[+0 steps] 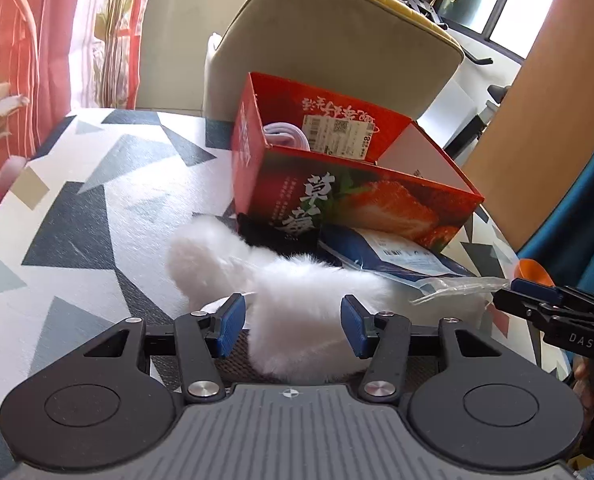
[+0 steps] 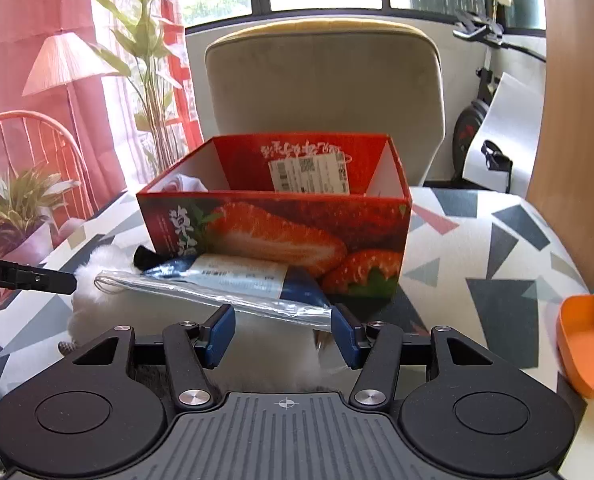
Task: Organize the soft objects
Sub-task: 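Lower both tools to the white fluffy plush beside the red box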
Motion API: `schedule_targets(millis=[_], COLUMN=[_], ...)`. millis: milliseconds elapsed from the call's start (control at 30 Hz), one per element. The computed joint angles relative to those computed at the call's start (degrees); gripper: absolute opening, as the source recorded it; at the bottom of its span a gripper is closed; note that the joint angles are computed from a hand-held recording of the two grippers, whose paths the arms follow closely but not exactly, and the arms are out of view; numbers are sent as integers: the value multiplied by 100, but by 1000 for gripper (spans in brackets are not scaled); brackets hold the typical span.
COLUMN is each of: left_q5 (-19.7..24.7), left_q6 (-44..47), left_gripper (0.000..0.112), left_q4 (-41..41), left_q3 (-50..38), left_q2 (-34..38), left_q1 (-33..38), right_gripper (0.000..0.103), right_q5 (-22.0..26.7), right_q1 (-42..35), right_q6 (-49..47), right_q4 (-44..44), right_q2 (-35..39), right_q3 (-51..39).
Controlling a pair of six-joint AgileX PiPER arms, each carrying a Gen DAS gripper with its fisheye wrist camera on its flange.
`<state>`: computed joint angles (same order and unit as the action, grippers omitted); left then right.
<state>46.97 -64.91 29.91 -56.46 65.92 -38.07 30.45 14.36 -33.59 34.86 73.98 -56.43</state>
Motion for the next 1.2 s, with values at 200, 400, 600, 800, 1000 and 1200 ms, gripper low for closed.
schedule_targets(millis=[200,400,600,800,1000,1200], left_q5=[-50,-160,-261,-463,-728,-961], left_q6=[105,130,263,379,907,1190], left_gripper=[57,57,57,65,66,66], left_q4=[-143,-254,-434,-599,-1091,-1385], left_q3=[-3,70,87,136,62,78], left_q2=[103,141,206,240,478,630], left_q1=[31,142,226,413,743,774], right_gripper=[56,61,62,64,68,68], right_q5=[14,-52,146,197,259,336], right_q1=[37,83,-59,37,111,158], right_q6=[86,215,48,-539,-778,-888], right_q4=[-47,-211,57,518,652,808], right_q2=[-4,-94,49,531,1053,1237], right_q3=[52,138,137,-30,-359,-465])
